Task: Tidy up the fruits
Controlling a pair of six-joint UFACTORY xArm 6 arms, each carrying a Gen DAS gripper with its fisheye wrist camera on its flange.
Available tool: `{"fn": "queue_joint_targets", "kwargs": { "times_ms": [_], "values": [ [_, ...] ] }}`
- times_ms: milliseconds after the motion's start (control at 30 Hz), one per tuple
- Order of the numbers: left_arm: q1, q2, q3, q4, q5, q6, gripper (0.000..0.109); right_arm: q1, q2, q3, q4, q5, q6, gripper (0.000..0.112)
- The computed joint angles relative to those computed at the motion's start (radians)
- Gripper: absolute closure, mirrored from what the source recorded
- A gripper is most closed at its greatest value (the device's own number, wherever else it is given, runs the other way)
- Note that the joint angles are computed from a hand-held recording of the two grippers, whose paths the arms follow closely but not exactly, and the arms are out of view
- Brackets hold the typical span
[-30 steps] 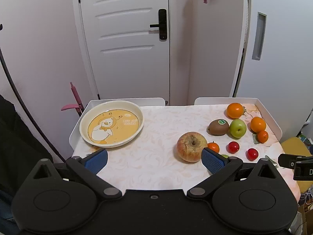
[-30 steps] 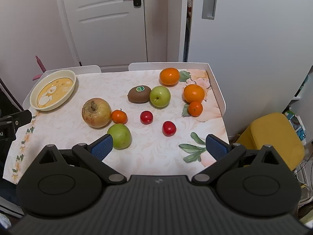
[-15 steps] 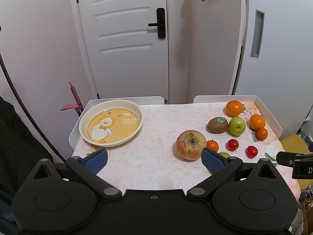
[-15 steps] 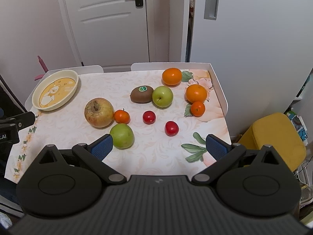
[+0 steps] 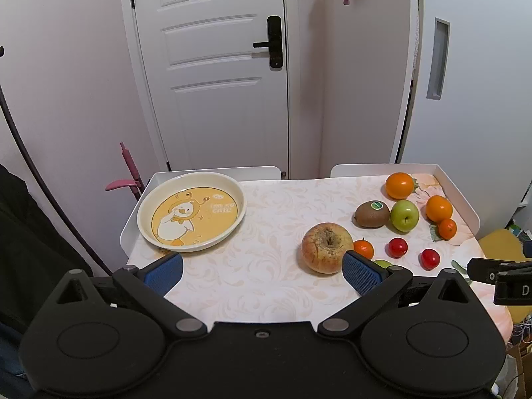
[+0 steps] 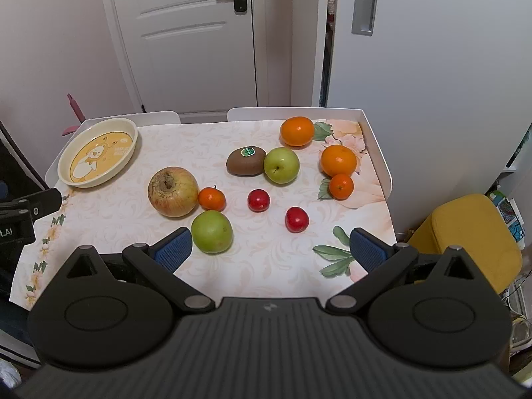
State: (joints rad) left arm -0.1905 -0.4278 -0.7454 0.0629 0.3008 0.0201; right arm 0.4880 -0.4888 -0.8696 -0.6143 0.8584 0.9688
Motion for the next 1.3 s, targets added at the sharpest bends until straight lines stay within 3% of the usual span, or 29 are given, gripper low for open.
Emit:
{"fn": "queue_joint_targets", "kwargs": {
  "times_ms": [1300],
  "values": [
    [0.013,0.014,-0.013,-0.057,-0.004,0.060,0.006,0.006,0.015,-0.012,-0.010,0.000,0.009,0.009]
  ]
}}
